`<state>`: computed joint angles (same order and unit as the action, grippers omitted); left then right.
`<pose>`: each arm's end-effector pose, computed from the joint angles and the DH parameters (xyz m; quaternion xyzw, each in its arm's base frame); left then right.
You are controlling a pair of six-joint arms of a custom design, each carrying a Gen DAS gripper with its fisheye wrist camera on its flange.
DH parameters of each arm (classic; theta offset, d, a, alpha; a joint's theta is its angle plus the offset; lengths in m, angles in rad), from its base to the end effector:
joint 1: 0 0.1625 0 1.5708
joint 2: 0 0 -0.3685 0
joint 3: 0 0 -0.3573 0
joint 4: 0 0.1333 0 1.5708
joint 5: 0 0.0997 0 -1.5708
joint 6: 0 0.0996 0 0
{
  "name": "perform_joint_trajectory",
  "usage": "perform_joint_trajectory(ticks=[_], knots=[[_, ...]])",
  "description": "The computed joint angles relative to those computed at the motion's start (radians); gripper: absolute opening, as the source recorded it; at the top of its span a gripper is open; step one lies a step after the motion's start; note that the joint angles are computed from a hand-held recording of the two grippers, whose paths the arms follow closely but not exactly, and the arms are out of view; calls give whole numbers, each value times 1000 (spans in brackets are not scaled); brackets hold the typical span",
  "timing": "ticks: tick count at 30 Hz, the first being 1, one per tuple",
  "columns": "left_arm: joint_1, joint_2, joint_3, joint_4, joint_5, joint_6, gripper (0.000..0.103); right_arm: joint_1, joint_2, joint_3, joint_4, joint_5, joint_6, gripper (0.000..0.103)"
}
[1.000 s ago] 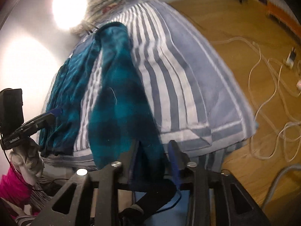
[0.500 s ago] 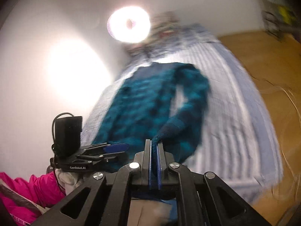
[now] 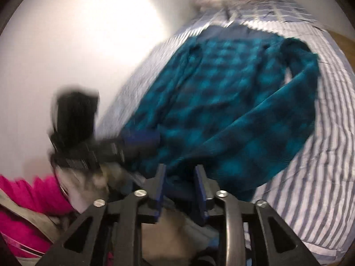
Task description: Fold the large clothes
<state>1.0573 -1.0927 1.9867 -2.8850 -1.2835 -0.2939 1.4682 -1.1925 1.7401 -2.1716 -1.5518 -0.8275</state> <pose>-0.1164 -0.5352 0.1646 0.0764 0.9654 -0.2448 0.0477 0.0786 -0.5570 0.2248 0.3547 -0.9346 0.0280 0.0034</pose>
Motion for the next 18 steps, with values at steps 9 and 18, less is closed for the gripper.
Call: perform_joint_trajectory(ticks=[9, 18], knots=[[-12, 50, -30, 47, 133, 24, 62, -18, 269, -356, -174, -85, 248, 39], [37, 91, -73, 93, 38, 90, 14, 3, 666, -910, -86, -165, 444, 40]])
